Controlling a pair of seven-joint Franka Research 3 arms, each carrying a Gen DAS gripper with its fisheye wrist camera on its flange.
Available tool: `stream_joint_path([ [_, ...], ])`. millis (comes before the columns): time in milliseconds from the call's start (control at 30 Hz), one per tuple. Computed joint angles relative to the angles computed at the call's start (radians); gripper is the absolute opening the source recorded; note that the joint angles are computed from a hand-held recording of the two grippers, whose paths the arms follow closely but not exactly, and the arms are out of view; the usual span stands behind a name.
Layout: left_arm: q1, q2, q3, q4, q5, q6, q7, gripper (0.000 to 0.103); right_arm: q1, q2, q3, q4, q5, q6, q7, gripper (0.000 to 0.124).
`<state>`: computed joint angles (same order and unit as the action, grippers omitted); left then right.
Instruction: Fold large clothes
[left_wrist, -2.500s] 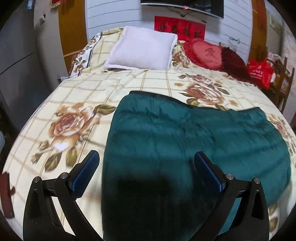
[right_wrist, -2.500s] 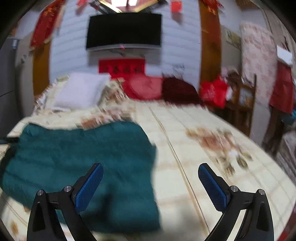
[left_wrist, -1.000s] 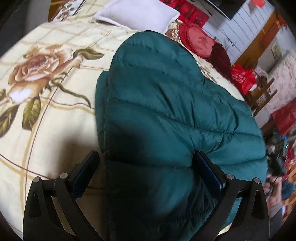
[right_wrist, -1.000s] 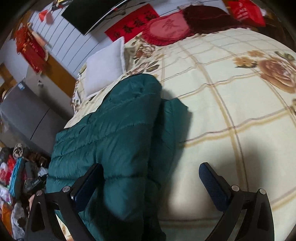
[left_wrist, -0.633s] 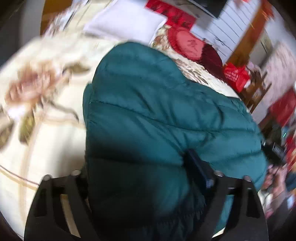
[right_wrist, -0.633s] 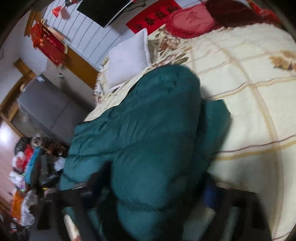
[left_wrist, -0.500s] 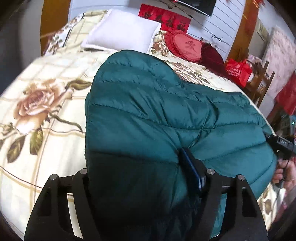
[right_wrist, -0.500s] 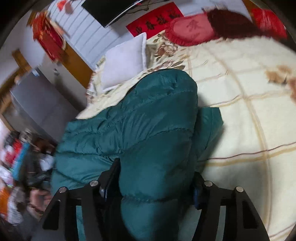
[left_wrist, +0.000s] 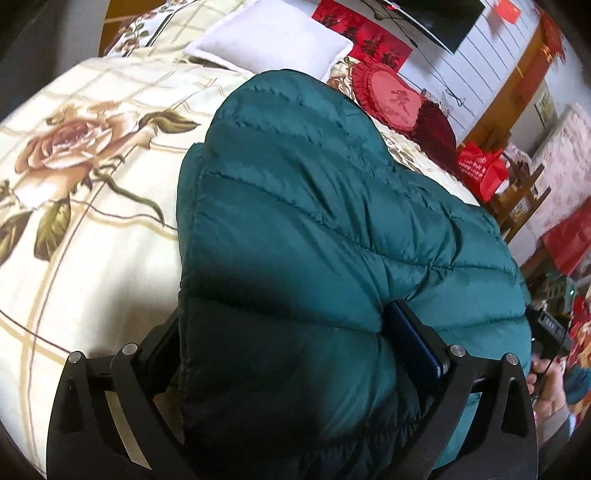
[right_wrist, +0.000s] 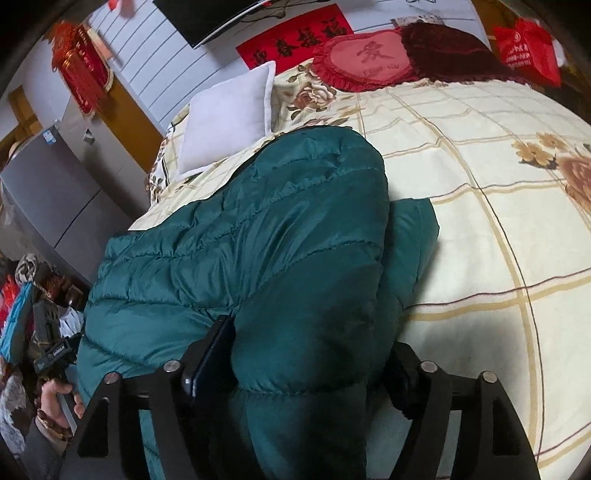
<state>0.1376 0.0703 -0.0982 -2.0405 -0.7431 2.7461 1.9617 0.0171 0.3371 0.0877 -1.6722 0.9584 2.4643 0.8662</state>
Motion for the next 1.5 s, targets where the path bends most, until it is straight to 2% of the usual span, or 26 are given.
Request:
stream_joint_path([
  [67, 0.000, -0.002, -0.002, -0.001, -0.004, -0.001, 0.013, 0.101, -0.006, 0.000, 0.001, -0.001, 0.008, -0.010, -0.004, 0.073],
  [133, -0.004, -0.015, -0.007, -0.007, -0.018, 0.012, 0.074, 0.082, -0.005, -0.002, 0.002, -0.002, 0.009, -0.006, -0.019, 0.069],
  [167, -0.011, -0.022, -0.007, -0.017, 0.002, 0.038, 0.072, 0.077, 0.002, -0.007, 0.001, -0.005, -0.002, 0.007, -0.025, 0.066],
  [233, -0.033, -0.048, -0.009, -0.056, 0.059, 0.124, 0.062, 0.056, 0.022, -0.023, -0.001, -0.024, -0.027, 0.057, -0.032, 0.057],
  [333, -0.062, -0.078, -0.004, -0.111, 0.177, 0.241, -0.012, 0.040, 0.060, -0.055, -0.009, -0.067, -0.087, 0.157, -0.006, 0.047],
  [400, -0.079, -0.095, 0.005, -0.137, 0.203, 0.288, -0.017, 0.036, 0.084, -0.078, -0.013, -0.097, -0.130, 0.229, 0.020, 0.042],
  [500, -0.121, -0.114, 0.034, -0.142, 0.058, 0.301, 0.118, 0.033, 0.113, -0.114, -0.016, -0.142, -0.187, 0.333, 0.069, 0.038],
  [633, -0.166, -0.140, 0.066, -0.153, -0.085, 0.310, 0.234, 0.032, 0.108, -0.161, 0.004, -0.186, -0.143, 0.414, 0.042, 0.037],
  [800, -0.258, -0.206, 0.127, -0.169, -0.349, 0.330, 0.473, 0.030, 0.106, -0.222, 0.028, -0.235, 0.007, 0.506, -0.112, 0.036],
  [933, -0.299, -0.266, 0.145, -0.203, -0.429, 0.345, 0.537, 0.030, 0.126, -0.273, 0.019, -0.272, 0.112, 0.537, -0.206, 0.035],
  [1100, -0.331, -0.381, 0.155, -0.313, -0.362, 0.366, 0.485, 0.029, 0.164, -0.362, -0.024, -0.343, 0.207, 0.521, -0.306, 0.034],
  [1333, -0.294, -0.549, 0.099, -0.482, -0.208, 0.375, 0.299, 0.029, 0.224, -0.504, -0.085, -0.484, 0.216, 0.504, -0.350, 0.034],
  [1500, -0.285, -0.634, 0.084, -0.558, -0.132, 0.368, 0.219, 0.029, 0.268, -0.593, -0.122, -0.577, 0.208, 0.516, -0.351, 0.034],
])
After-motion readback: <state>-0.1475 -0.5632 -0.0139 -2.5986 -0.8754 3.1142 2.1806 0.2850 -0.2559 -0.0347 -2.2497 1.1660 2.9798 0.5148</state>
